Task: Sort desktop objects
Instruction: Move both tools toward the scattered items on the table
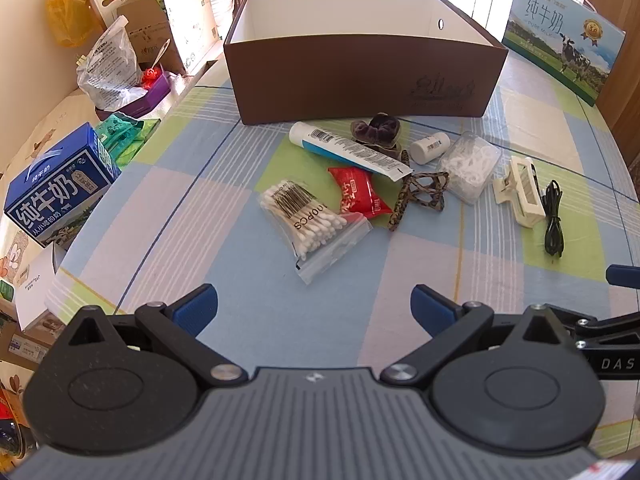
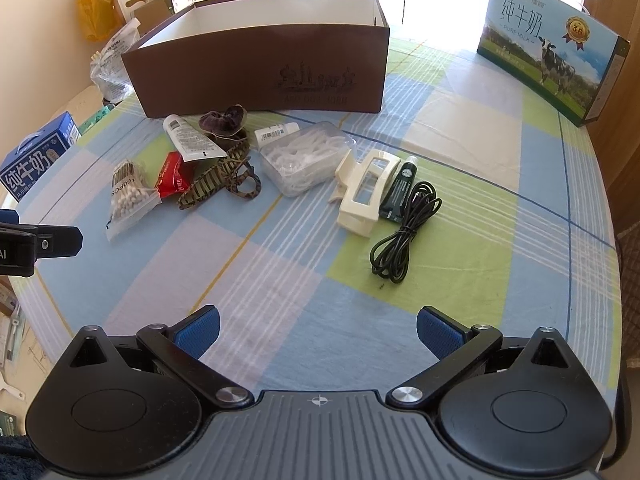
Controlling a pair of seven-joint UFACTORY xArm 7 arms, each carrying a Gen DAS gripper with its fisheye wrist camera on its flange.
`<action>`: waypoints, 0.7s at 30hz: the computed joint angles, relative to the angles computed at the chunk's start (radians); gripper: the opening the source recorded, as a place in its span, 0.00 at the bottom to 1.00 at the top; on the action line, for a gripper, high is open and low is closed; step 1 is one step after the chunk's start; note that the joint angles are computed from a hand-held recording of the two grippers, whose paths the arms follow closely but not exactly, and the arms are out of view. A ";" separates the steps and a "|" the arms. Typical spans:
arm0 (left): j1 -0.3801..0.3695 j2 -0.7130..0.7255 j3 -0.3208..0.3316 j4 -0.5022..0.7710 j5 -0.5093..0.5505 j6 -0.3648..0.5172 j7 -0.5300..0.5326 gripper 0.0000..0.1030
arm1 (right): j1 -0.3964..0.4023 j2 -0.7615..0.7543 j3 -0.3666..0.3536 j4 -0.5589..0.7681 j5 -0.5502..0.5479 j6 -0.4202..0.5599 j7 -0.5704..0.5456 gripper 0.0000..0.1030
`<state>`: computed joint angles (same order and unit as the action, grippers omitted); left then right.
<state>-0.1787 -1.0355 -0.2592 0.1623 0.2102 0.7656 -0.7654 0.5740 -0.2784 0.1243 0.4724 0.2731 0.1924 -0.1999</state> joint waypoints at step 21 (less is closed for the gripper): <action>0.030 0.015 0.029 -0.010 -0.003 -0.021 0.029 0.99 | -0.024 0.039 0.033 0.033 -0.045 0.010 0.041 0.98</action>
<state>-0.1487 -1.0209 -0.2301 0.1523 0.2076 0.7445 -0.7364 0.5496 -0.2395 0.1576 0.5049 0.2281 0.2020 -0.1594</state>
